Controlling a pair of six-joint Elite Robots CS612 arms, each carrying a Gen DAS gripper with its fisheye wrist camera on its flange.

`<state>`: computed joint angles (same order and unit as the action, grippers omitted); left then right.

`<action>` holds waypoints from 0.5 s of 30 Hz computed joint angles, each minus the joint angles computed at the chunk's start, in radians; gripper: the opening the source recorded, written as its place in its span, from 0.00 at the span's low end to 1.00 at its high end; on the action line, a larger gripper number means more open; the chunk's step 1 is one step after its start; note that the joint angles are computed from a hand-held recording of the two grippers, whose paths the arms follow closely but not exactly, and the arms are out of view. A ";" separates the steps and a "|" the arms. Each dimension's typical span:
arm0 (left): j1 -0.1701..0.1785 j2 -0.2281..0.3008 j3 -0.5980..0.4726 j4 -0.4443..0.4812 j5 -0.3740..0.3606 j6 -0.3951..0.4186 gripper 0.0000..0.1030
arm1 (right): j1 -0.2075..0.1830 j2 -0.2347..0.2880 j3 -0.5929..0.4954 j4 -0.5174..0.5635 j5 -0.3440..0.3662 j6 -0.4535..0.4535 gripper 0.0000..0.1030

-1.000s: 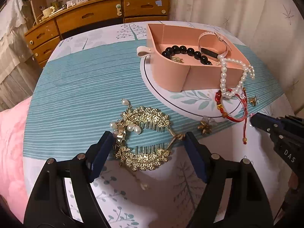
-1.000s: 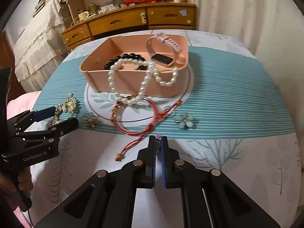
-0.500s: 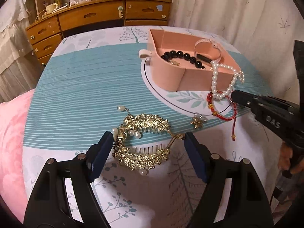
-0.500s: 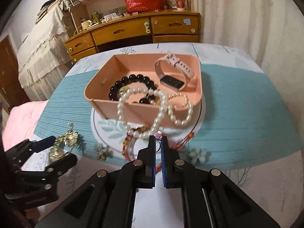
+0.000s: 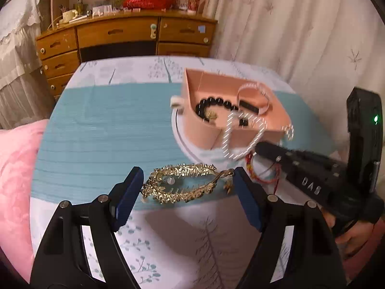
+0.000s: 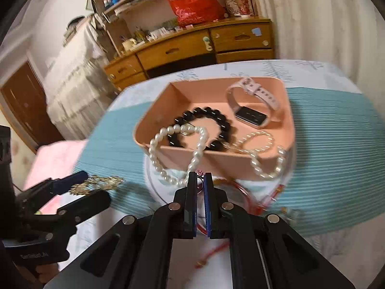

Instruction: Organize jewelry

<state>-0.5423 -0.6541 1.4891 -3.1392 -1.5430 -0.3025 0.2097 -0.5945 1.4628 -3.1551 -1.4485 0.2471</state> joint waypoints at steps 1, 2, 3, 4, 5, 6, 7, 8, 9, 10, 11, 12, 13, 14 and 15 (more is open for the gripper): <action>0.000 0.000 -0.006 -0.005 0.006 0.001 0.72 | -0.004 0.004 -0.005 -0.005 0.028 0.006 0.04; -0.001 0.001 -0.012 -0.016 0.012 0.003 0.72 | -0.005 0.007 -0.011 -0.007 0.041 0.006 0.04; -0.001 0.001 -0.018 -0.026 0.014 0.006 0.72 | -0.006 0.011 -0.018 -0.005 0.057 -0.002 0.04; -0.002 0.001 -0.024 -0.043 0.017 0.012 0.72 | -0.004 0.012 -0.023 -0.003 0.060 -0.008 0.04; -0.001 0.001 -0.032 -0.050 0.013 0.020 0.72 | -0.004 0.013 -0.027 -0.007 0.066 -0.015 0.04; 0.000 0.002 -0.040 -0.052 0.012 0.025 0.72 | -0.004 0.014 -0.029 -0.015 0.076 -0.016 0.04; -0.001 0.004 -0.050 -0.060 0.012 0.030 0.72 | -0.006 0.014 -0.029 -0.029 0.091 -0.012 0.04; -0.001 0.007 -0.062 -0.063 0.011 0.033 0.72 | -0.008 0.015 -0.033 -0.036 0.098 -0.005 0.04; 0.000 0.009 -0.074 -0.062 0.004 0.037 0.72 | -0.012 0.016 -0.037 -0.038 0.121 0.000 0.04; 0.000 0.015 -0.090 -0.060 0.000 0.039 0.72 | -0.015 0.019 -0.042 -0.044 0.135 0.007 0.04; 0.000 0.020 -0.102 -0.056 -0.002 0.041 0.72 | -0.016 0.021 -0.048 -0.047 0.131 0.012 0.04; -0.001 0.026 -0.118 -0.046 -0.002 0.043 0.72 | -0.019 0.022 -0.052 -0.048 0.142 0.015 0.04; -0.002 0.033 -0.137 -0.034 -0.003 0.048 0.72 | -0.023 0.025 -0.060 -0.053 0.151 0.021 0.04; -0.004 0.038 -0.151 -0.028 0.002 0.049 0.72 | -0.026 0.027 -0.067 -0.058 0.152 0.027 0.04; -0.004 0.044 -0.160 -0.026 0.001 0.053 0.72 | -0.030 0.031 -0.076 -0.063 0.160 0.031 0.04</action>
<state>-0.5467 -0.6105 1.3288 -3.1652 -1.5417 -0.2495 0.1800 -0.5631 1.3868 -3.2177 -1.2883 0.2783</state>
